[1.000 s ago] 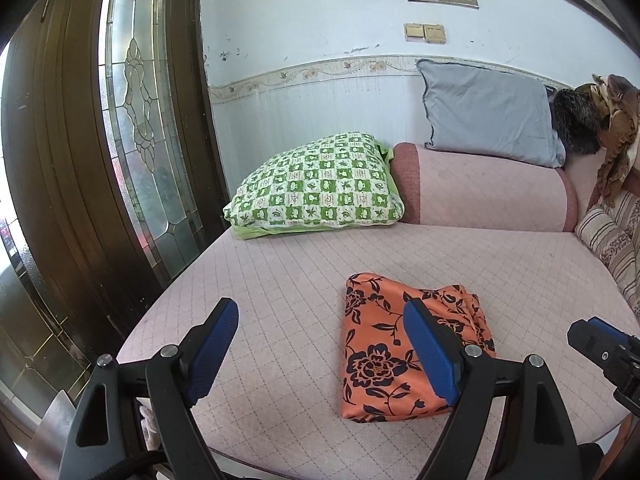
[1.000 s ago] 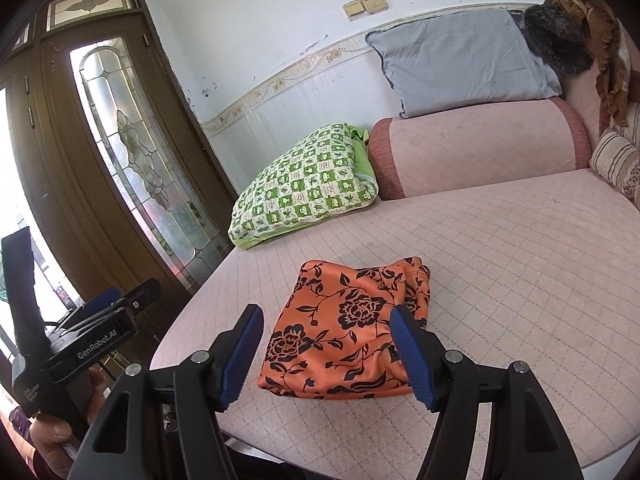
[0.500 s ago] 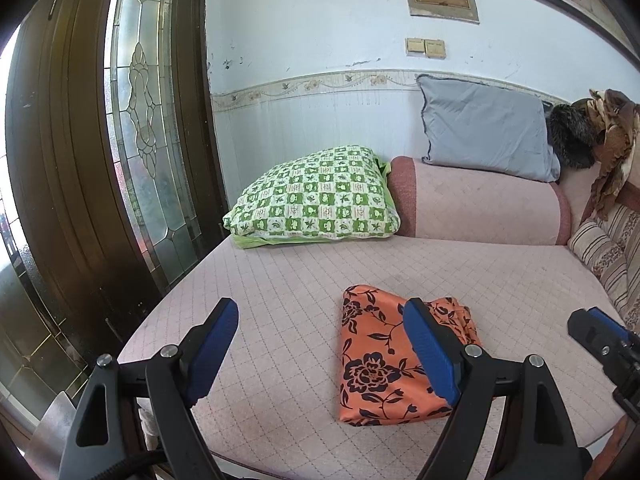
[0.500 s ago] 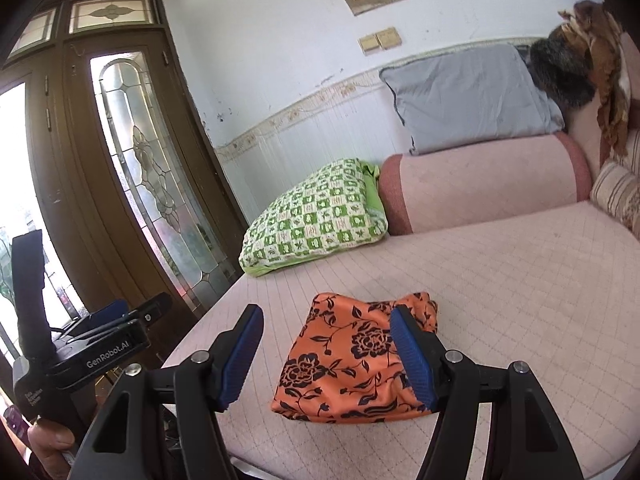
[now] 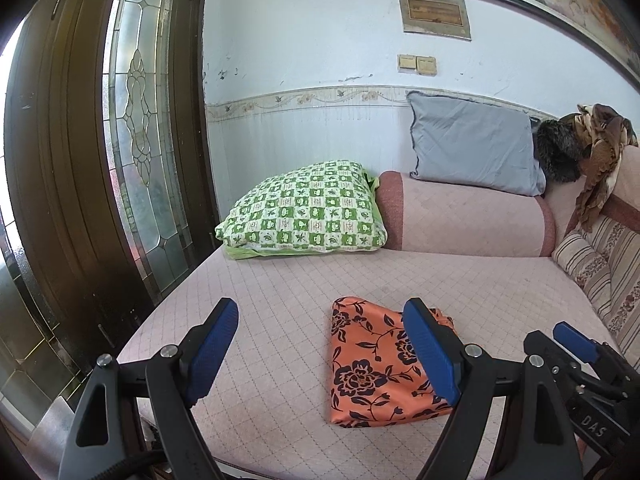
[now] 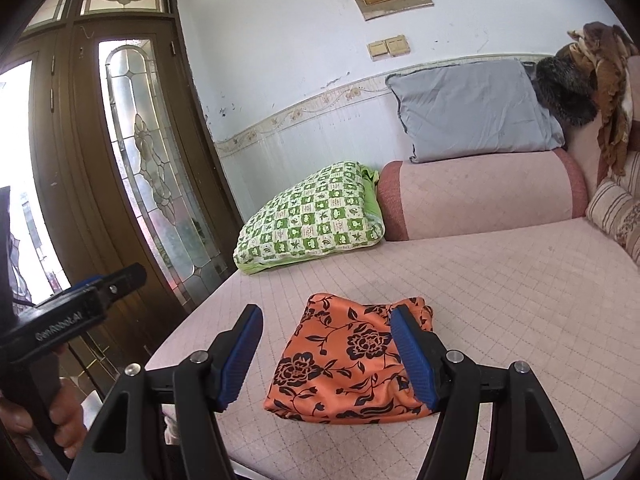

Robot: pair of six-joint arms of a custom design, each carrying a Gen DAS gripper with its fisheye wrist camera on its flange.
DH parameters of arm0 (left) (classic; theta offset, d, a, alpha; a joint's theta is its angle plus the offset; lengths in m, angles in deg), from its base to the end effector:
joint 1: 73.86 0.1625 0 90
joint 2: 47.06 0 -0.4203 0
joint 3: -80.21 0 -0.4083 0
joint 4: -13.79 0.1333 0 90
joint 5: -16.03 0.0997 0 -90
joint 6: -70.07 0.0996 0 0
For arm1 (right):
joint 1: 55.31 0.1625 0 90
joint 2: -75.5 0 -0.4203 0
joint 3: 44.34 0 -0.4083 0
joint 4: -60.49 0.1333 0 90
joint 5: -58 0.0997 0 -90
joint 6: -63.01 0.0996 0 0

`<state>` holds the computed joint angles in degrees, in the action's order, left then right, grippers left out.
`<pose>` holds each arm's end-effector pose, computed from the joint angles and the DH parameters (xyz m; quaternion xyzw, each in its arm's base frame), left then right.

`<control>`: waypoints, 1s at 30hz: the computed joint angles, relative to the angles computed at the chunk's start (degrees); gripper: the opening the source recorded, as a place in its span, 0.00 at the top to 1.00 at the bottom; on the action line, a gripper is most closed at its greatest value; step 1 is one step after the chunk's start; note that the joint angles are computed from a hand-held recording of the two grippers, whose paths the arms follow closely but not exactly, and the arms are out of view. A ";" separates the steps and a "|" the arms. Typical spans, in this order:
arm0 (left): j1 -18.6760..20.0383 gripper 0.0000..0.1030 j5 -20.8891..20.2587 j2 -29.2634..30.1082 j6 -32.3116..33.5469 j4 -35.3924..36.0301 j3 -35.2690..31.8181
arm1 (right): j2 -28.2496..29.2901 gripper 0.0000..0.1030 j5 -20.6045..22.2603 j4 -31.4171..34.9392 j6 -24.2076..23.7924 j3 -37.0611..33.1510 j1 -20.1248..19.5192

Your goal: Fold small clothes

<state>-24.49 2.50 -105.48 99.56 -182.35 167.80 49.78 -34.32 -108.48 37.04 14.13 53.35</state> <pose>-0.2302 -0.6218 0.4134 0.0379 0.7245 -0.5335 0.4347 0.3986 -0.7762 0.1271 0.3418 -0.8537 0.3904 0.0436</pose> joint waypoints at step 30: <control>0.18 0.17 0.23 -4.63 -5.80 3.46 4.53 | -1.15 0.32 -1.42 -3.75 -4.19 4.13 2.80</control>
